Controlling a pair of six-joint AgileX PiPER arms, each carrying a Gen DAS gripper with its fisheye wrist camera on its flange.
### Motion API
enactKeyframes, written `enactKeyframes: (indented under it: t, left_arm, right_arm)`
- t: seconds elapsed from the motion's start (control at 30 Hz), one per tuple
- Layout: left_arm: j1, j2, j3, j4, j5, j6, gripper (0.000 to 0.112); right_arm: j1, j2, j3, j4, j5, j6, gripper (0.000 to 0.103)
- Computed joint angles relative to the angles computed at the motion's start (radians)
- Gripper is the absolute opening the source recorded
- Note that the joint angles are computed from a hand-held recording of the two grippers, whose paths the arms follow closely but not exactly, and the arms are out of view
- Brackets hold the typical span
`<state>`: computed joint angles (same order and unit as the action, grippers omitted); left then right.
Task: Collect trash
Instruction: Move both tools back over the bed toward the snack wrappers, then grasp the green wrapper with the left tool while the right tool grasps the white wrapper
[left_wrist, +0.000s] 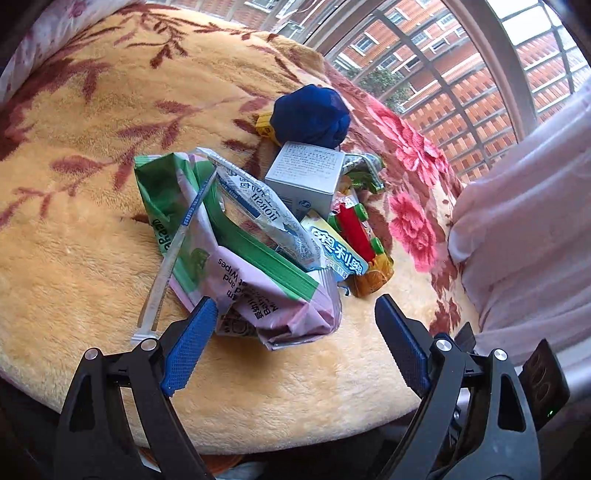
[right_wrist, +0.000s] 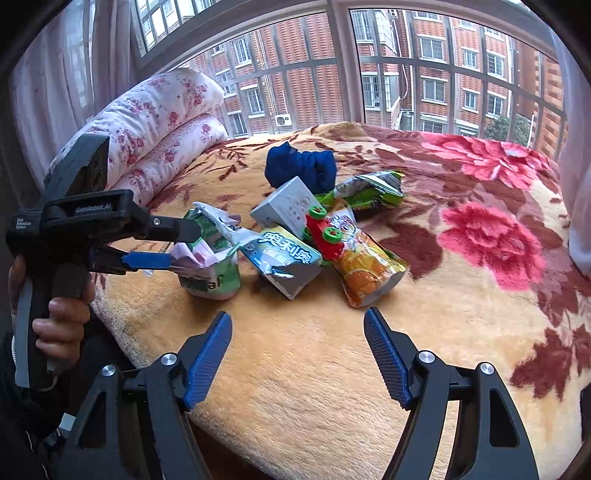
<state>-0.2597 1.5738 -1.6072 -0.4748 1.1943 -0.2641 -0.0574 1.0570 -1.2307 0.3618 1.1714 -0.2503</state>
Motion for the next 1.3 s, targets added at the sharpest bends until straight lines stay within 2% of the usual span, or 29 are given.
enactKeyframes:
  t: [0.13,0.3,0.33,0.4,0.43,0.5,0.6,0.7,0.93,1.03,1.13,1.3]
  left_arm:
    - [-0.026,0.036,-0.007,0.093,-0.020,-0.115,0.085]
    - [-0.060,0.074,-0.032,0.194,-0.040,-0.173,0.084]
    - [-0.067,0.078,-0.031,0.216,-0.044,-0.179,0.079]
    - [-0.084,0.074,-0.018,0.268,-0.053,-0.184,0.059]
    - [-0.090,0.067,-0.002,0.283,-0.067,-0.166,0.053]
    - [-0.096,0.045,0.042,0.312,-0.099,-0.121,0.026]
    - [-0.076,0.000,0.118,0.303,-0.150,-0.031,0.016]
    - [-0.053,-0.045,0.164,0.277,-0.166,0.065,0.013]
    - [-0.067,-0.176,0.250,0.367,-0.171,0.200,0.012]
    - [-0.047,-0.218,0.276,0.359,-0.166,0.262,0.012]
    - [-0.026,-0.258,0.300,0.351,-0.167,0.328,0.012]
    - [0.002,-0.307,0.348,0.336,-0.180,0.419,0.012]
  right_arm:
    - [-0.142,-0.017,0.054,0.119,0.020,-0.123,0.073]
    - [-0.223,-0.017,0.104,0.202,0.033,-0.208,0.073]
    - [-0.229,-0.015,0.108,0.210,0.037,-0.215,0.073]
    - [-0.228,-0.012,0.108,0.218,0.045,-0.223,0.071]
    - [-0.221,-0.009,0.105,0.215,0.046,-0.222,0.067]
    - [-0.184,0.005,0.087,0.195,0.039,-0.202,0.064]
    - [-0.099,0.039,0.042,0.156,0.002,-0.152,0.064]
    - [0.016,0.090,-0.028,0.087,-0.040,-0.090,0.064]
    - [0.258,0.226,-0.192,0.000,-0.064,-0.007,0.064]
    - [0.357,0.273,-0.218,-0.034,-0.073,0.012,0.063]
    - [0.398,0.315,-0.224,0.000,-0.064,0.004,0.056]
    - [0.442,0.348,-0.223,0.051,-0.089,0.007,0.055]
